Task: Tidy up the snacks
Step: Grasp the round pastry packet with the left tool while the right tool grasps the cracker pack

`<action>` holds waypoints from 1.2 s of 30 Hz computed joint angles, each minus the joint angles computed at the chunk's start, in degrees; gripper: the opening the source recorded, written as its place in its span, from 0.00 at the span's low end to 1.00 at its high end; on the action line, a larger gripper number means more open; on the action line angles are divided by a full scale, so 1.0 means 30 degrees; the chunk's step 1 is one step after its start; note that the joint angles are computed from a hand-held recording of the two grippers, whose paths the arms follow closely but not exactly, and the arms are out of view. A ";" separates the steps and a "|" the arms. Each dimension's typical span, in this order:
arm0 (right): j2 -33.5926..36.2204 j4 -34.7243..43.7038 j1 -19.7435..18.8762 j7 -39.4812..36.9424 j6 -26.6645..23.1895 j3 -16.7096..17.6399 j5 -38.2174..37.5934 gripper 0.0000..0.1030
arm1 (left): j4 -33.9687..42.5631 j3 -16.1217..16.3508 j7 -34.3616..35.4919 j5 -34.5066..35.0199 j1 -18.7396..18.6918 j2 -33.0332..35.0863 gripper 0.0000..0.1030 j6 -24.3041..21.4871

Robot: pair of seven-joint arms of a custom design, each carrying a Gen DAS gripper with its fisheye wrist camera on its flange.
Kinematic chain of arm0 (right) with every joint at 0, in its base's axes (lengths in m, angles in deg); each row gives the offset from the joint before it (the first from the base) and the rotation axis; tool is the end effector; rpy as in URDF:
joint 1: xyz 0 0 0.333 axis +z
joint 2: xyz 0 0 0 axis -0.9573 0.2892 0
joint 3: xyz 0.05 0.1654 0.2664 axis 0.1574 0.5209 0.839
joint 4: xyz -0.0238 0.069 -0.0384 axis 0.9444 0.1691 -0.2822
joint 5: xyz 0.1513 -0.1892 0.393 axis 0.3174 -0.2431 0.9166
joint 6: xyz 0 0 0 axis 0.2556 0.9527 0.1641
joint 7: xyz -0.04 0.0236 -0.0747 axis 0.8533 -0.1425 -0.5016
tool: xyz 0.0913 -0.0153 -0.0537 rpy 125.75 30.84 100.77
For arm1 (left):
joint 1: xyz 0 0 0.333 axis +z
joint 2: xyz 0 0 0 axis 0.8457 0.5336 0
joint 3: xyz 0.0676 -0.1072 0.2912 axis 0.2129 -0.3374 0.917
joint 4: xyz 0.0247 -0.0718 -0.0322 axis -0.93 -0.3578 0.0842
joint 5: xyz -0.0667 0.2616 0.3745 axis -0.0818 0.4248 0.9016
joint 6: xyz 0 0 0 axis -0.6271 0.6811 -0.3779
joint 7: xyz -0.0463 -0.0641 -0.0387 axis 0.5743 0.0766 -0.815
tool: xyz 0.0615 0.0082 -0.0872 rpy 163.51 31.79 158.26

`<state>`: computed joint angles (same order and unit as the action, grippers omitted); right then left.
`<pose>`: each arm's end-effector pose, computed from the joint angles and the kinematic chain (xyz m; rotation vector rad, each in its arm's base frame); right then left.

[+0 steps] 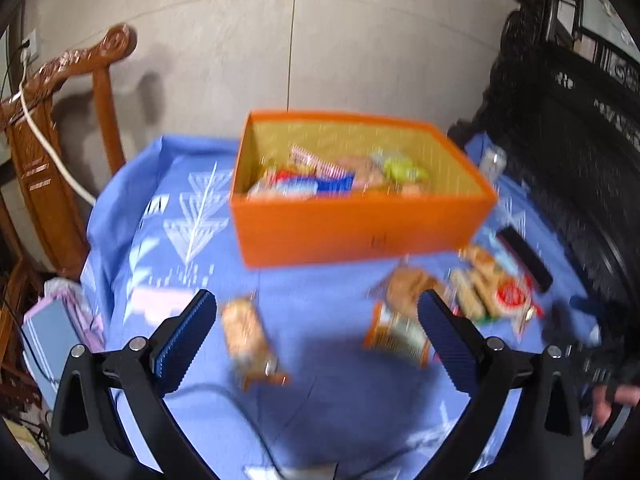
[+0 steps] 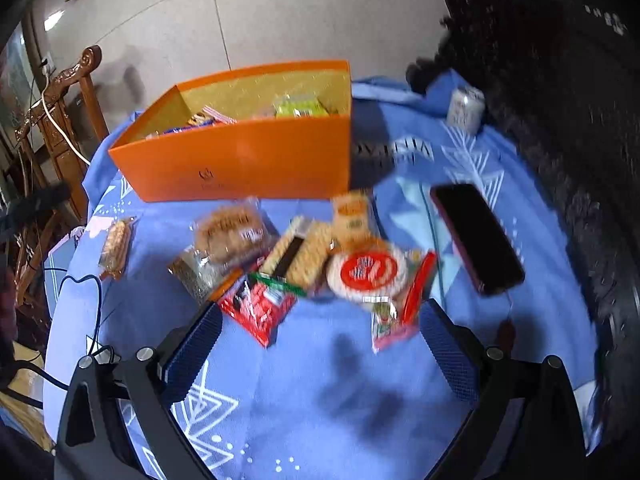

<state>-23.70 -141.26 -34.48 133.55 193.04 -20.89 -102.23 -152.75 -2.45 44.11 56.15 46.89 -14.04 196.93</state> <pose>0.4892 0.4977 0.5171 -1.4404 2.3489 -0.6057 0.6560 -0.2915 0.5035 -1.2993 2.3351 -0.9771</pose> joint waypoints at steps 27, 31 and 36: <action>0.3082 0.0872 -0.0832 -0.0354 0.4213 -0.1810 0.2652 0.46 | 0.1576 0.0066 -0.1206 0.1561 -0.0410 0.1638 0.96 -0.2711; 0.1848 -0.0409 -0.0827 0.0890 0.5030 -0.1640 0.2321 0.46 | 0.3203 -0.0349 -0.0669 0.1895 -0.0845 0.3136 0.96 -0.2800; 0.0637 -0.1658 -0.0997 0.2000 0.5358 -0.1226 0.2075 0.46 | 0.5811 -0.1335 0.1052 0.1487 -0.1227 0.5553 0.96 -0.3621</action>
<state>-21.79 -146.24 -37.48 139.55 209.11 -24.57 -96.01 -135.32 -6.46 47.27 60.61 43.21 2.62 186.06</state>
